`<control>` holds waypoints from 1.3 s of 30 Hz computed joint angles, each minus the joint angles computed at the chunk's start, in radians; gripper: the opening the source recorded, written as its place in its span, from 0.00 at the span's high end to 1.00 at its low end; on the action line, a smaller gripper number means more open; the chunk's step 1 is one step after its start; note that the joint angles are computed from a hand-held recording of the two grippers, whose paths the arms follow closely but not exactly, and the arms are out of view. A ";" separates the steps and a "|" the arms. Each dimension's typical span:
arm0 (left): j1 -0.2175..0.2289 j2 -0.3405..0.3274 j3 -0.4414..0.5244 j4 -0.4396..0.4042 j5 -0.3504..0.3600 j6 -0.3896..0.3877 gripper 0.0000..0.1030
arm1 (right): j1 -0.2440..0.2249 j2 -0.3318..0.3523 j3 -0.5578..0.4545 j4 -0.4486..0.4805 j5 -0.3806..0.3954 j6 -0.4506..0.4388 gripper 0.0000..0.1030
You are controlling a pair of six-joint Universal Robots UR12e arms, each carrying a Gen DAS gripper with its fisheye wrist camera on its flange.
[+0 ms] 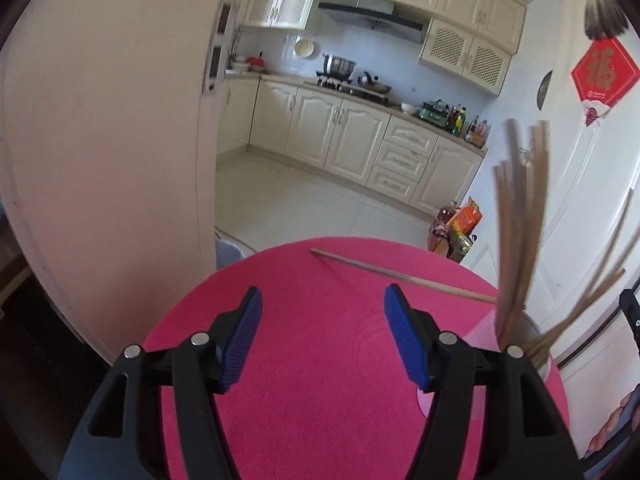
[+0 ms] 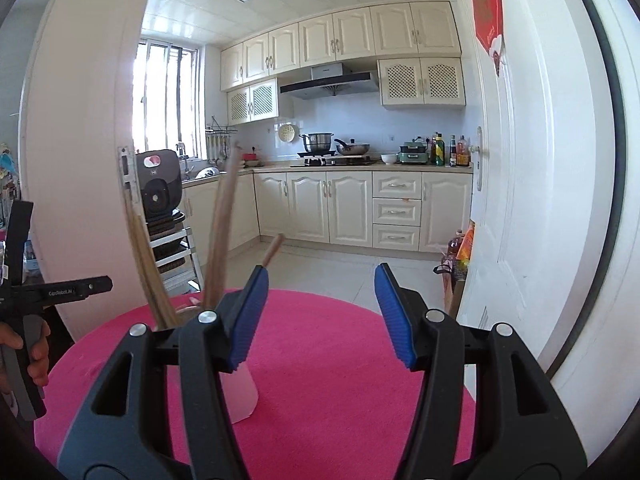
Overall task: Organize utensils
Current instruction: 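Swing the left tool down to the last chopstick on the table and grasp it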
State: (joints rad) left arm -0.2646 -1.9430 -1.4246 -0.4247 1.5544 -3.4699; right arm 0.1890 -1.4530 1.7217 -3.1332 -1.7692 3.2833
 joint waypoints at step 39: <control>0.059 -0.213 0.294 -0.259 -0.393 -0.336 0.86 | -0.072 0.120 -0.235 0.415 0.237 0.072 0.47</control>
